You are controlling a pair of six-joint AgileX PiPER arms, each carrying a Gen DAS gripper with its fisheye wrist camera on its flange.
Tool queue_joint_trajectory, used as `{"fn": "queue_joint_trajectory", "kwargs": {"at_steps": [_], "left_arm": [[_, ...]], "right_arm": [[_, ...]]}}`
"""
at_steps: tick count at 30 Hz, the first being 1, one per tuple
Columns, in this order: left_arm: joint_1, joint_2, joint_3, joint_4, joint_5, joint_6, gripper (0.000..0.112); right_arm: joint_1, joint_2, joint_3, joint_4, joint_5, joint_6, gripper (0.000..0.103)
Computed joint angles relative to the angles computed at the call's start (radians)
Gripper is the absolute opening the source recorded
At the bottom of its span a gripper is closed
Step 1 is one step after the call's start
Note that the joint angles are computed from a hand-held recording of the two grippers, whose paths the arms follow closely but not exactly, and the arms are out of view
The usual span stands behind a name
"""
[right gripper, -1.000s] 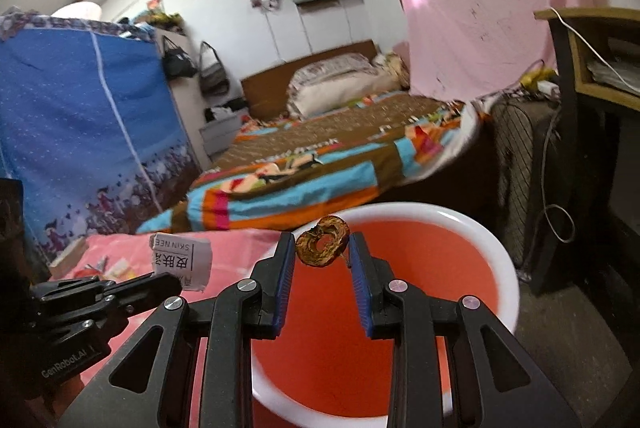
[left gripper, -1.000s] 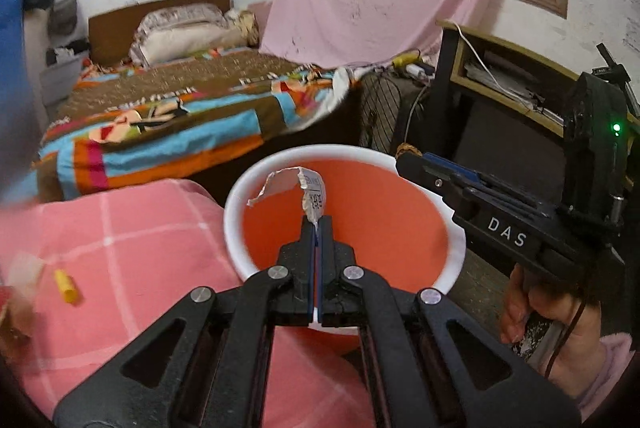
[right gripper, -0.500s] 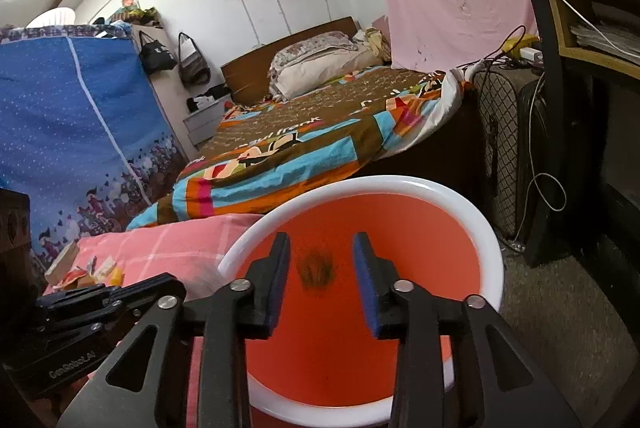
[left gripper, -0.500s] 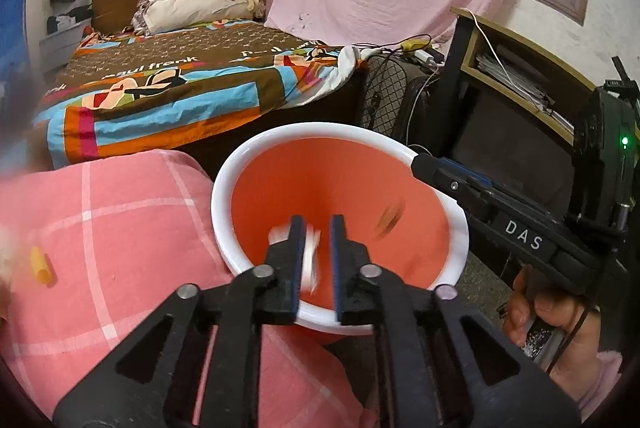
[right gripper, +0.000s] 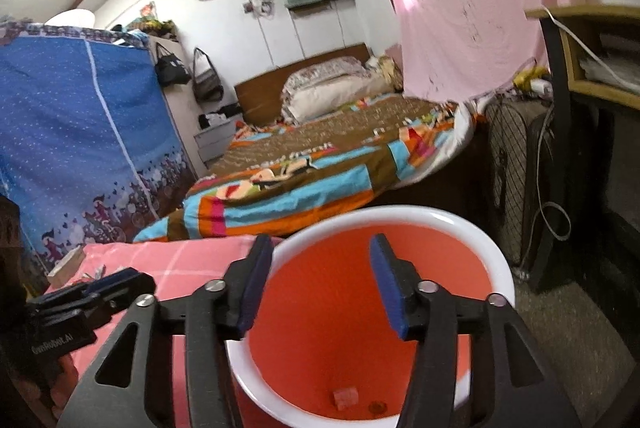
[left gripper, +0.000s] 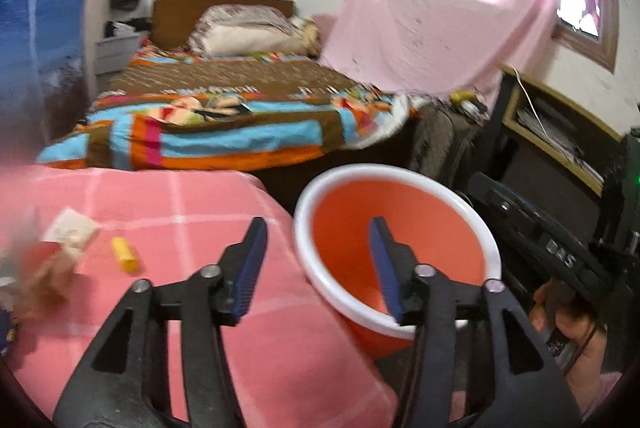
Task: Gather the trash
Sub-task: 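Bring both tools back over the bedspread toward the remaining trash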
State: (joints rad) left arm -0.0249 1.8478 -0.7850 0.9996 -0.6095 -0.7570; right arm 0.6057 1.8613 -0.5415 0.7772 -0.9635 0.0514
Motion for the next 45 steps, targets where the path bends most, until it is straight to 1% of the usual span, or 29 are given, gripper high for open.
{"fn": "queue_joint_trajectory", "kwargs": {"at_steps": [1, 2, 3, 4, 5, 6, 7, 8, 10, 13, 19, 24, 27, 30, 35, 40, 41, 42, 44, 45], "left_arm": [[0.023, -0.014, 0.021, -0.036, -0.022, 0.033, 0.063], [0.04, -0.02, 0.031, -0.052, -0.038, 0.049, 0.069], [0.061, -0.028, 0.045, -0.074, -0.059, 0.067, 0.077], [0.087, -0.038, 0.065, -0.11, -0.087, 0.094, 0.081], [0.104, -0.045, 0.075, -0.134, -0.102, 0.107, 0.089], [0.128, -0.05, 0.091, -0.161, -0.13, 0.126, 0.094], [0.149, -0.052, 0.102, -0.175, -0.152, 0.135, 0.097], [0.18, -0.057, 0.117, -0.185, -0.179, 0.144, 0.103], [0.226, -0.059, 0.15, -0.24, -0.234, 0.193, 0.103], [0.292, -0.062, 0.183, -0.274, -0.289, 0.247, 0.103], [0.433, -0.05, 0.217, -0.288, -0.369, 0.318, 0.103], [0.526, -0.028, 0.196, -0.254, -0.364, 0.361, 0.103], [0.572, -0.008, 0.184, -0.231, -0.357, 0.379, 0.103], [0.62, 0.019, 0.152, -0.177, -0.337, 0.369, 0.103], [0.643, 0.052, 0.07, -0.04, -0.231, 0.288, 0.103], [0.632, 0.098, -0.041, 0.12, -0.106, 0.129, 0.103], [0.624, 0.108, -0.069, 0.176, -0.076, 0.078, 0.103], [0.624, 0.117, -0.089, 0.223, -0.058, 0.041, 0.103], [0.611, 0.13, -0.124, 0.307, -0.025, -0.03, 0.103], [0.607, 0.136, -0.14, 0.358, -0.013, -0.067, 0.103]], "right_arm": [[0.018, 0.002, -0.006, 0.013, -0.02, -0.012, 0.071], [0.034, 0.004, -0.012, 0.024, -0.04, -0.023, 0.079], [0.049, 0.007, -0.018, 0.035, -0.059, -0.035, 0.081], [0.066, 0.01, -0.025, 0.045, -0.081, -0.053, 0.081], [0.083, 0.013, -0.035, 0.051, -0.098, -0.073, 0.084], [0.097, 0.018, -0.045, 0.058, -0.111, -0.088, 0.089], [0.114, 0.025, -0.056, 0.066, -0.131, -0.106, 0.094], [0.133, 0.034, -0.069, 0.074, -0.155, -0.119, 0.103], [0.158, 0.049, -0.087, 0.076, -0.188, -0.132, 0.103], [0.18, 0.067, -0.127, 0.057, -0.199, -0.157, 0.103], [0.225, 0.12, -0.212, 0.03, -0.223, -0.181, 0.103], [0.262, 0.167, -0.296, 0.022, -0.223, -0.242, 0.103], [0.274, 0.197, -0.362, 0.027, -0.191, -0.296, 0.103], [0.281, 0.227, -0.416, 0.022, -0.152, -0.323, 0.103], [0.286, 0.271, -0.502, 0.035, -0.08, -0.377, 0.103], [0.28, 0.308, -0.587, 0.069, 0.015, -0.459, 0.103], [0.277, 0.31, -0.594, 0.075, 0.031, -0.472, 0.103], [0.275, 0.316, -0.613, 0.092, 0.055, -0.496, 0.103], [0.264, 0.326, -0.657, 0.131, 0.132, -0.558, 0.103], [0.254, 0.337, -0.695, 0.17, 0.19, -0.612, 0.103]]}}
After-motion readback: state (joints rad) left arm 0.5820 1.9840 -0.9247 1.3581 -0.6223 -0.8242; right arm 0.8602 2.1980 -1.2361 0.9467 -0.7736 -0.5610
